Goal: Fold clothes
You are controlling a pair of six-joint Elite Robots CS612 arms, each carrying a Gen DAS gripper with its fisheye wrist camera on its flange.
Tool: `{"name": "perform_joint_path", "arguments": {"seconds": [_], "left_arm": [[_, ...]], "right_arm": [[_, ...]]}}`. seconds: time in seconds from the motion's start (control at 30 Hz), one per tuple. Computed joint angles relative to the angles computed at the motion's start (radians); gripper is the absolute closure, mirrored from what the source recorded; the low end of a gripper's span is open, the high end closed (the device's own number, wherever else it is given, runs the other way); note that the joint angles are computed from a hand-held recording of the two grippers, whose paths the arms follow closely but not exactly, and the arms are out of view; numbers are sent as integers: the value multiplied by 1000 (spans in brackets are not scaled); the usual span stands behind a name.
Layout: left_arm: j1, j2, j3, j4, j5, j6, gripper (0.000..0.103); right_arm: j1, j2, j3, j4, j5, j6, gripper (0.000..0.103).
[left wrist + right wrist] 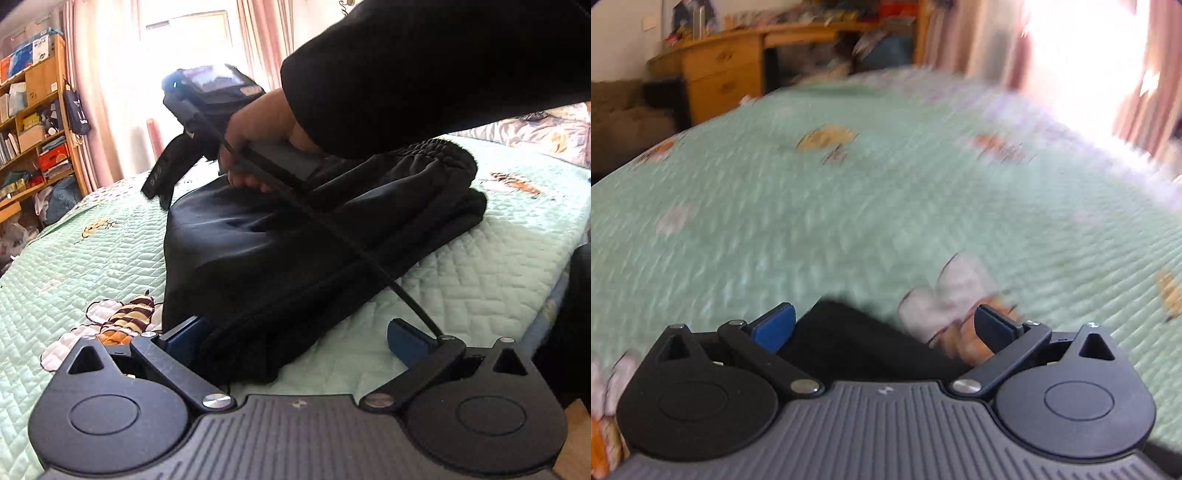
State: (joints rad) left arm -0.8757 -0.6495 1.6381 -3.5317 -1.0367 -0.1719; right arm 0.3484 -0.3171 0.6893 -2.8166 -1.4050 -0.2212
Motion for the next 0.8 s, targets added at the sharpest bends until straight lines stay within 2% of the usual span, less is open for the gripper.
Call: {"name": "perform_joint_path", "arguments": {"seconds": [0.03,0.07,0.13,0.17,0.23,0.3,0.37,0.43,0.47,0.6,0.73,0.8], "left_arm": [[-1,-8,15,-21,0,-12,1],[-2,-15,30,-42,0,-24,1],[-8,-26,57,-76,57,-51,1],[-10,-30,68,-81,87,-71,1],[-2,-41,79,-56,98,-150,1],[8,-54,89,-32,83,-244,1],[11,-64,98,-38,62,-298,1],[3,-70,103,-49,78,-285,1],[-3,-73,104,-55,87,-264,1],[-10,-77,83,-52,70,-206,1],[-3,-55,5,-52,51,-60,1],[8,-35,-49,-15,34,-15,1]], "right_arm": [[0,-15,32,-52,-3,21,2],[-5,-49,98,-105,36,40,2],[-25,-131,256,-199,189,75,1],[-27,-167,331,-236,226,50,1],[-21,-236,475,-287,244,-74,1],[-16,-286,590,-351,180,-172,1],[-23,-320,679,-401,83,-191,1],[-31,-347,760,-451,-14,-210,1],[-42,-360,797,-481,-44,-177,1],[-103,-401,914,-621,-106,65,0],[-122,-406,949,-726,-86,142,0],[-125,-401,952,-768,-72,158,0]]}}
